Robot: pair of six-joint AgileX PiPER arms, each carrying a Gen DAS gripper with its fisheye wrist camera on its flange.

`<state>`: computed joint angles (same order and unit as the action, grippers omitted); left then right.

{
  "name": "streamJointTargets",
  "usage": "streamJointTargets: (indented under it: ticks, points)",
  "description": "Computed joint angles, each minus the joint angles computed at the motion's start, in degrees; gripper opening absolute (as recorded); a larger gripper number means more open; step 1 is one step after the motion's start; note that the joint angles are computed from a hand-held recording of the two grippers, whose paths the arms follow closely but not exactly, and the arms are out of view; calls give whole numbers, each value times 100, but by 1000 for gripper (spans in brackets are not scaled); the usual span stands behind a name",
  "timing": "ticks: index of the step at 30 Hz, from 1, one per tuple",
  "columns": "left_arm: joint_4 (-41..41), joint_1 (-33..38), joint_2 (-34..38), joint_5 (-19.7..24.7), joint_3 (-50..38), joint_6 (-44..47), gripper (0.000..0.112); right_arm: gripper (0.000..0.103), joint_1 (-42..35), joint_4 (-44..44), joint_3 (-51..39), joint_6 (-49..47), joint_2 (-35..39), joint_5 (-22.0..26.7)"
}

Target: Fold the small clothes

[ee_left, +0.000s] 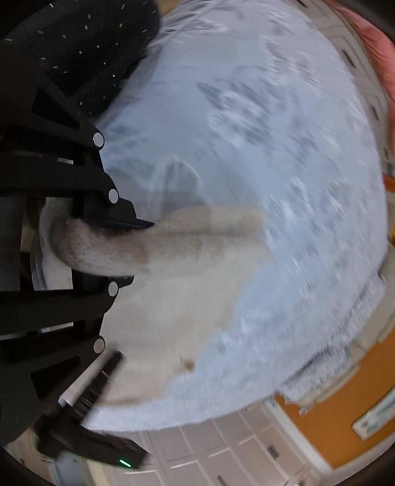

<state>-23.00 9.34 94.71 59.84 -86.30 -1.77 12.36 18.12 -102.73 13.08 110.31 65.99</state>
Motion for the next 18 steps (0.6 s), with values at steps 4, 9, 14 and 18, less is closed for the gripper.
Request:
streamJointTargets:
  ticks: [4, 9, 14, 18]
  points:
    - [307, -1022, -62, 414, -1196, -160, 11, 43, -512, 36, 1260, -530, -1130, -312]
    - [550, -2638, 286, 576, -2186, -350, 10, 48, -1659, 220, 2288, -1123, -2310, -391]
    - [988, -3882, 1187, 722, -2323, -667, 17, 52, -2918, 441, 2704, -1536, -2645, -240]
    - [816, -3892, 527, 264, -1065, -750, 47, 53, -3597, 714, 2779, -1831, -2774, -57]
